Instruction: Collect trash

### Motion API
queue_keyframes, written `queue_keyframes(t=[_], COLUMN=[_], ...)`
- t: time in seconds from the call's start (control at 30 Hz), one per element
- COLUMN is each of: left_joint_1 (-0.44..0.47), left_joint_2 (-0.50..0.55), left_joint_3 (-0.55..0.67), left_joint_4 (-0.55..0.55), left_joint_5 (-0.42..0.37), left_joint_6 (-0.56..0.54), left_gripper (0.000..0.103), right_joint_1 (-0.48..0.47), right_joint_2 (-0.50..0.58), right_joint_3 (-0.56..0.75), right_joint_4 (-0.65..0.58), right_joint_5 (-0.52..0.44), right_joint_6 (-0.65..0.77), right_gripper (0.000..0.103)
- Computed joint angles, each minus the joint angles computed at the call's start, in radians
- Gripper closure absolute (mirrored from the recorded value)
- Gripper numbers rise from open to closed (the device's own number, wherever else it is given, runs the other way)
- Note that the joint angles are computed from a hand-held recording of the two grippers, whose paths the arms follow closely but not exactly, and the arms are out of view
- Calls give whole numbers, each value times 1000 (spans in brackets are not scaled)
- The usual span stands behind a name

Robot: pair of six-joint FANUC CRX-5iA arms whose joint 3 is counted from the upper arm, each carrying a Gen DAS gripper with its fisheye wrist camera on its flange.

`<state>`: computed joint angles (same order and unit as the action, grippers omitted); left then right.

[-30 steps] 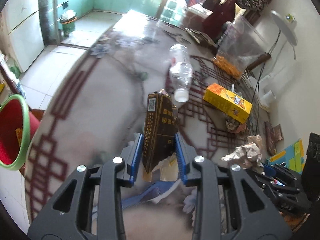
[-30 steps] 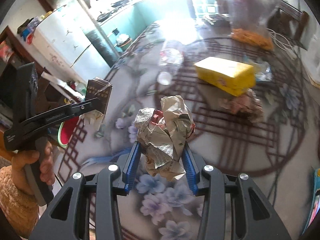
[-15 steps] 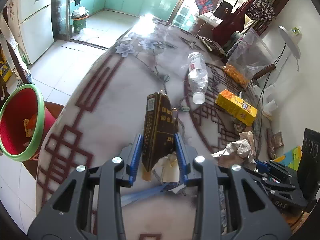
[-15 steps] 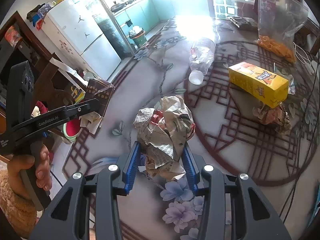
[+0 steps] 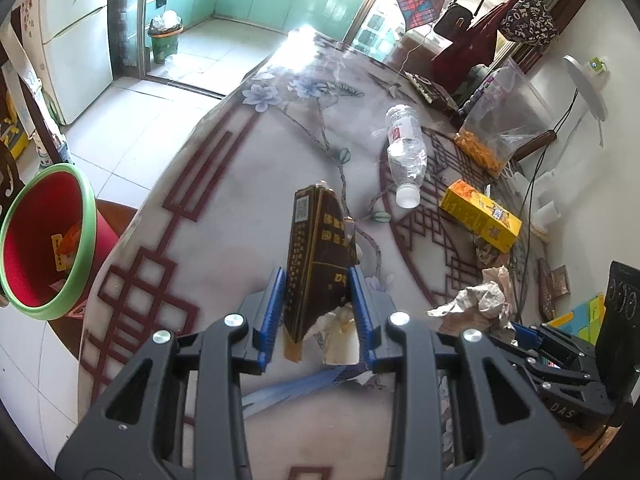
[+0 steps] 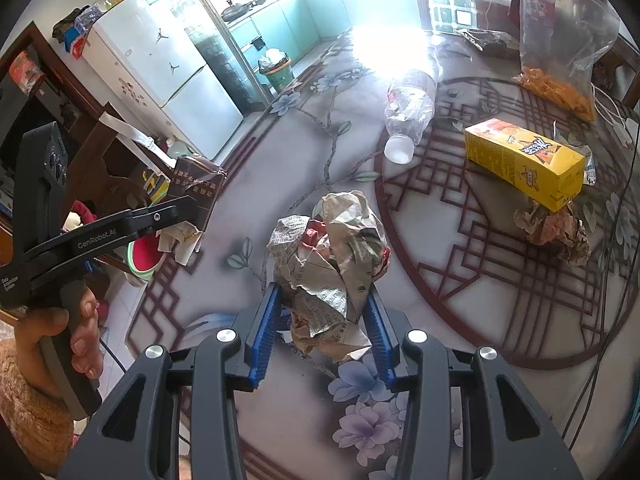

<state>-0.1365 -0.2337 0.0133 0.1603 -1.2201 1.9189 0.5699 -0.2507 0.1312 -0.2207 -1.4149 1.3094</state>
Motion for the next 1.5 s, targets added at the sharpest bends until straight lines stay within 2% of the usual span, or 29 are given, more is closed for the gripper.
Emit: queue_keyframes(t=[0.33,0.53,0.77,1.0,1.5], left_joint_1=[21,96,241,443,842], left_joint_2=[-35,-73,-121,-169,-240], left_joint_3=[22,-13,-67,-122,-202], left_joint_4=[-40,1,89,177,264], left_joint_5=[-13,-16,-31,-71,-151], left_joint_6=[-18,-88,-221,-361,-583], left_gripper=[71,71,71,71,71], right_joint_1=[70,147,267,369,488], right_joint_2=[-4,12,69,168,397], right_joint_3=[10,17,61,150,369], right_joint_4=[68,124,198,238,252], right_joint_5=[27,46,66,72,74], right_joint_6=[-42,-103,-181,-214,-203], right_gripper=[63,63,63,63,63])
